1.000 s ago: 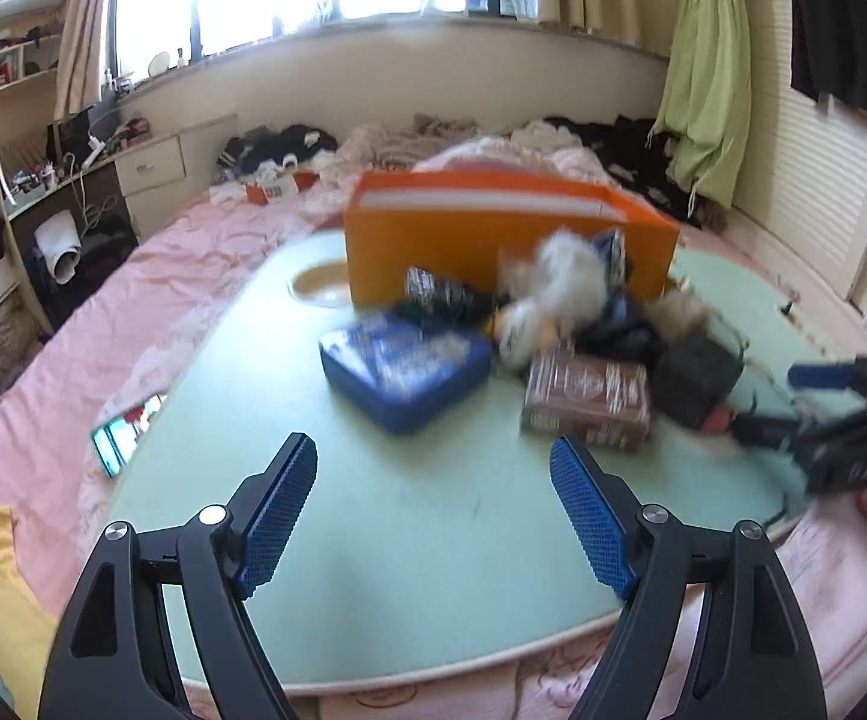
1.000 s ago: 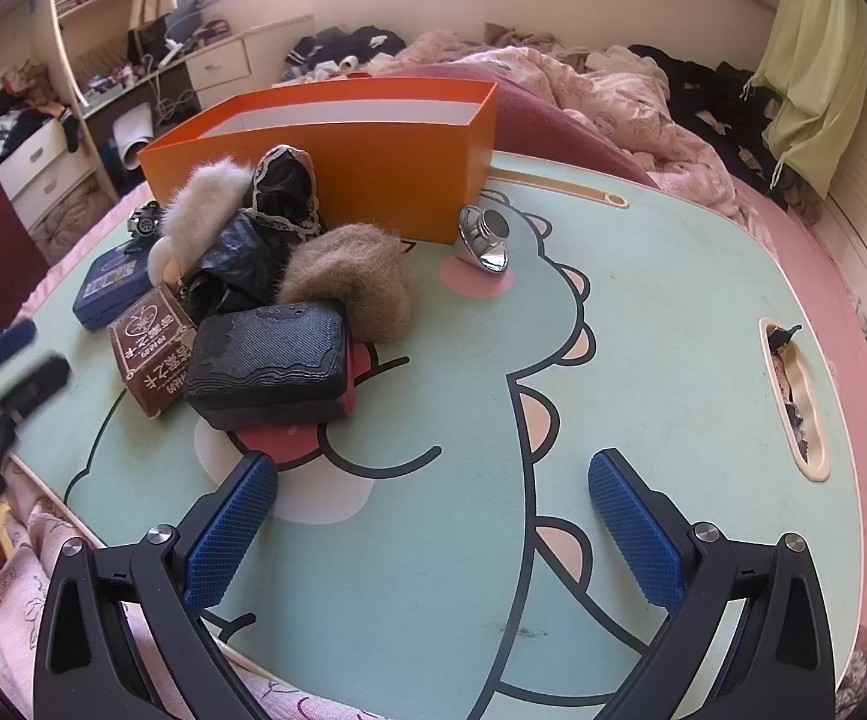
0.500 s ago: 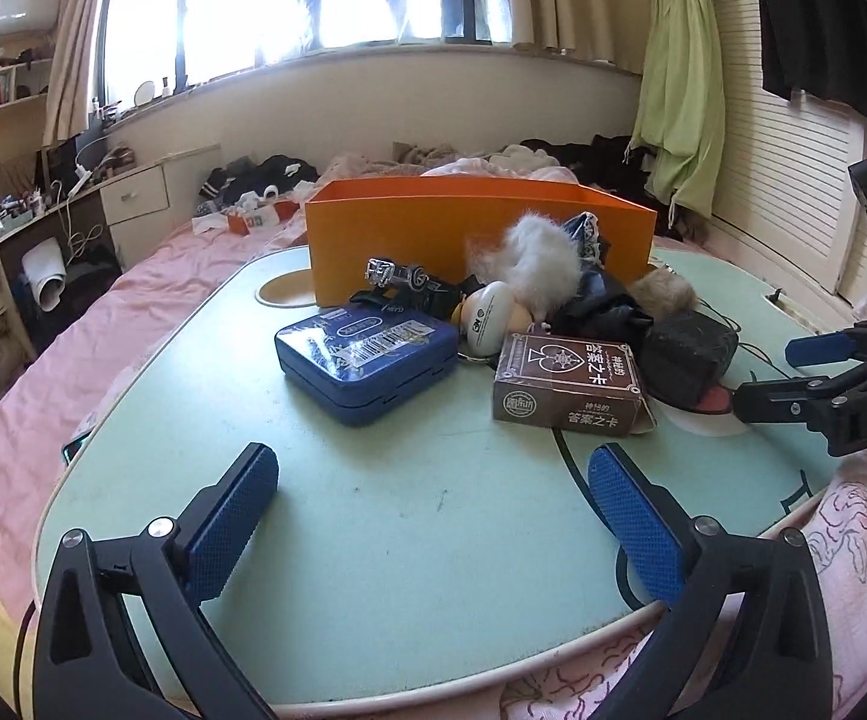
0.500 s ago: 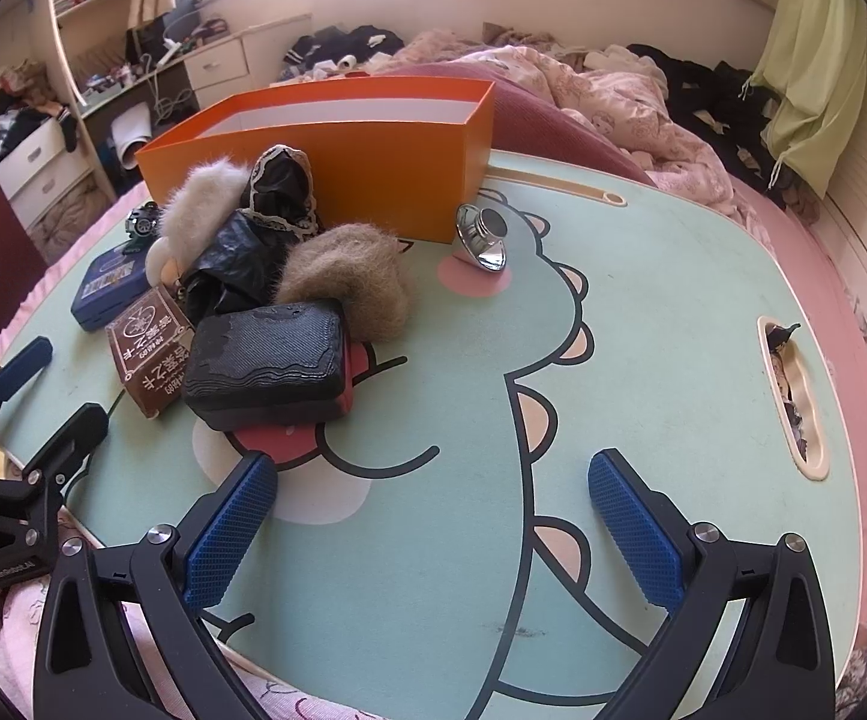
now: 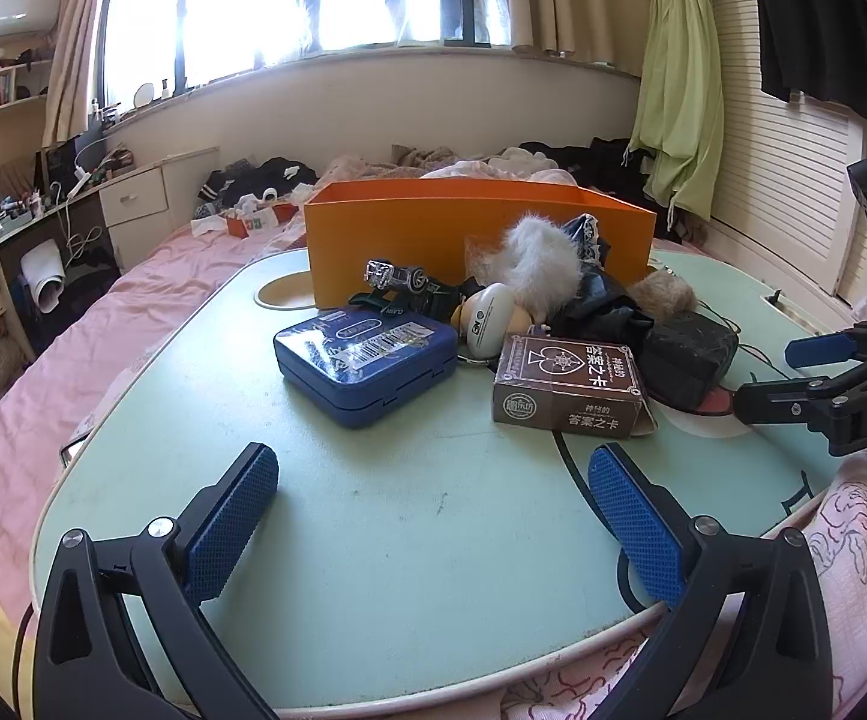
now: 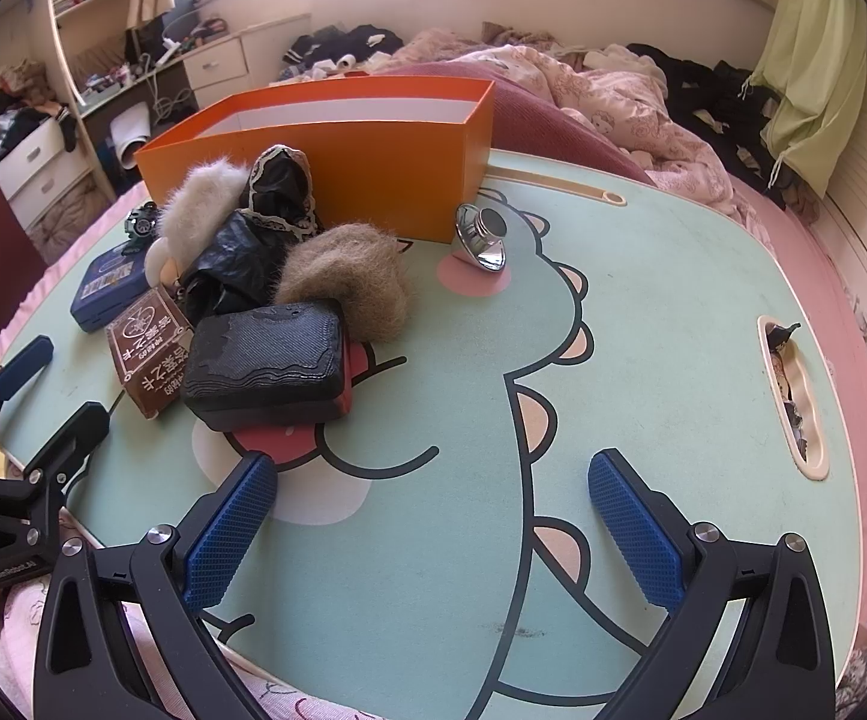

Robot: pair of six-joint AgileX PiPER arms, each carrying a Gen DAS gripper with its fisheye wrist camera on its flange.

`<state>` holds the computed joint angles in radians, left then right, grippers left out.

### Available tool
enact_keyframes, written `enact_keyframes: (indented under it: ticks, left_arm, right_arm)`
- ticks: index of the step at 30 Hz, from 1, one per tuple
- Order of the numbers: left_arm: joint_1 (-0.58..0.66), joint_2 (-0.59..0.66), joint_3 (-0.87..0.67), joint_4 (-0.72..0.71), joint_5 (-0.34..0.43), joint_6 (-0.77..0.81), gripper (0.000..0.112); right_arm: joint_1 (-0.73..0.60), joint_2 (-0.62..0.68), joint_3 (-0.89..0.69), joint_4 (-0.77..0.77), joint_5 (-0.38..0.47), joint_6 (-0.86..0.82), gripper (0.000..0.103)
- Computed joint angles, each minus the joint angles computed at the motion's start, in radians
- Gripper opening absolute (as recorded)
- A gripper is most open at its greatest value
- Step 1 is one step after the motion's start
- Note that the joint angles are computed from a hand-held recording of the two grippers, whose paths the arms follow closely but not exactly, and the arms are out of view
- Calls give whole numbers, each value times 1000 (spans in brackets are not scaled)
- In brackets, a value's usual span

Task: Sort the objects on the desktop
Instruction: 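Reach to the black textured case and grasp it with the right gripper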

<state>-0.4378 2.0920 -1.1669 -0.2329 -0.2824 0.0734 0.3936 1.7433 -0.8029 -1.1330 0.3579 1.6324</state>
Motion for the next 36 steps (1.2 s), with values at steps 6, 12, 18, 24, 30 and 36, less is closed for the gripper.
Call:
enact_keyframes:
  ticks: [6, 12, 18, 24, 30, 36]
  left_arm:
    - [-2, 0, 0, -22, -1, 16, 103]
    - [-4, 1, -4, -45, 0, 36, 103]
    - [-4, 3, -3, -54, -4, 41, 103]
    - [-5, 5, -15, -85, 1, 68, 103]
    - [-8, 11, -31, -133, 6, 108, 103]
    - [-11, 12, -30, -154, 2, 123, 103]
  right_arm:
    - [-1, 0, 0, -1, -1, 0, 103]
    - [-2, 0, 0, 1, -1, -3, 103]
    - [0, 0, -1, 2, 3, -2, 103]
    - [60, -29, 14, -123, 28, 68, 101]
    - [100, -7, -68, -119, 45, -27, 100]
    - [14, 56, -145, 205, -45, -344, 78]
